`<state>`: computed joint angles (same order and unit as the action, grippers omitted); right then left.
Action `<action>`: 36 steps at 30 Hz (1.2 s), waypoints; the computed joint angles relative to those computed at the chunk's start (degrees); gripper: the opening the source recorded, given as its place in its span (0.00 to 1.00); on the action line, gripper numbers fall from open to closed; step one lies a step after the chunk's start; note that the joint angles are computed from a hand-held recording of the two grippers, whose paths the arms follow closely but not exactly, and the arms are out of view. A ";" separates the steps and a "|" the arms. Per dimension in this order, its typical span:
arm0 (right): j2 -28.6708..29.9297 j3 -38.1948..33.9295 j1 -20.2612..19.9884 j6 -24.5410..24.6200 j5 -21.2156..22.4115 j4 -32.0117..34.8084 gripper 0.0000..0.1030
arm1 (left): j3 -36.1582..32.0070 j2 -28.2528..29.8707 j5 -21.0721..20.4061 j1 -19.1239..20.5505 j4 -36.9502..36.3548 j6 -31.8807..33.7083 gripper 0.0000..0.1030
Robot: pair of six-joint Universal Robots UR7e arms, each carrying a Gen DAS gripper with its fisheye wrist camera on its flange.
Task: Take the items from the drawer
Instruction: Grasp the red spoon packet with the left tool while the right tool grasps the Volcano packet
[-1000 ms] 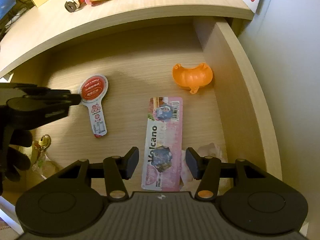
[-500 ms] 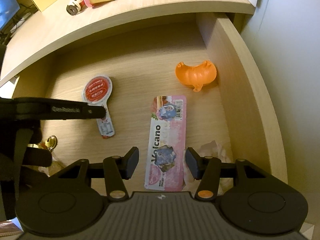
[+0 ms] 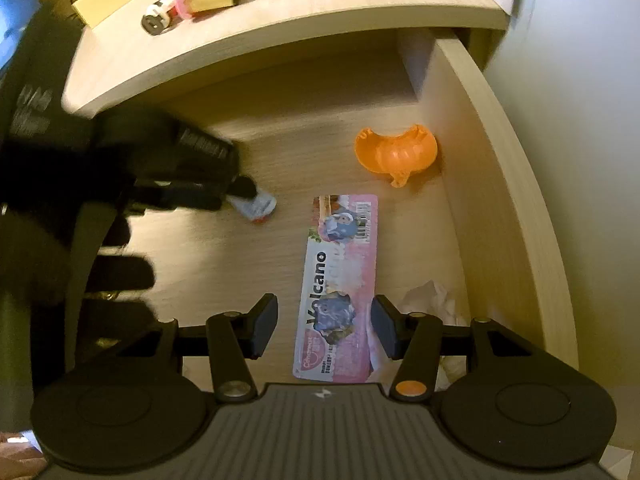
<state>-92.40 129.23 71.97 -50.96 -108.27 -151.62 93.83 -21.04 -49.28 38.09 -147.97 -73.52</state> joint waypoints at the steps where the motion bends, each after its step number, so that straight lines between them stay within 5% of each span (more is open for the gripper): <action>1: -0.01 -0.04 0.03 -0.14 -0.04 0.15 0.50 | -0.17 0.10 0.30 0.11 0.01 -0.35 0.33; 4: 0.01 -0.52 -0.10 0.55 0.10 1.21 0.50 | -0.75 0.51 1.71 0.23 1.08 3.01 0.29; 11: 0.09 -1.15 -0.10 1.49 0.21 2.66 0.51 | -0.83 0.58 2.13 0.03 3.47 15.25 0.41; 16: 0.04 -1.10 -0.04 1.47 0.16 2.69 0.52 | 0.58 -0.65 -1.10 0.39 3.45 17.04 0.41; 22: -0.16 -1.09 -0.05 1.02 0.25 2.99 0.53 | -1.59 1.24 -2.38 0.84 1.84 19.44 0.72; 24: -0.32 -1.09 -0.11 0.92 0.39 3.28 0.54 | -1.94 1.62 -2.87 0.77 1.41 17.82 0.77; 28: -0.65 -1.03 -0.15 0.72 0.61 3.71 0.54 | 1.60 -0.41 -4.15 1.45 -5.54 7.76 0.72; 36: -0.87 -0.25 0.91 -0.25 -1.19 2.37 0.54 | -5.14 2.65 3.67 0.91 6.87 1.63 0.69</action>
<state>-93.27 128.98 72.88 -51.22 -109.46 -149.25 88.69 -18.39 -45.61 39.00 -141.09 -71.89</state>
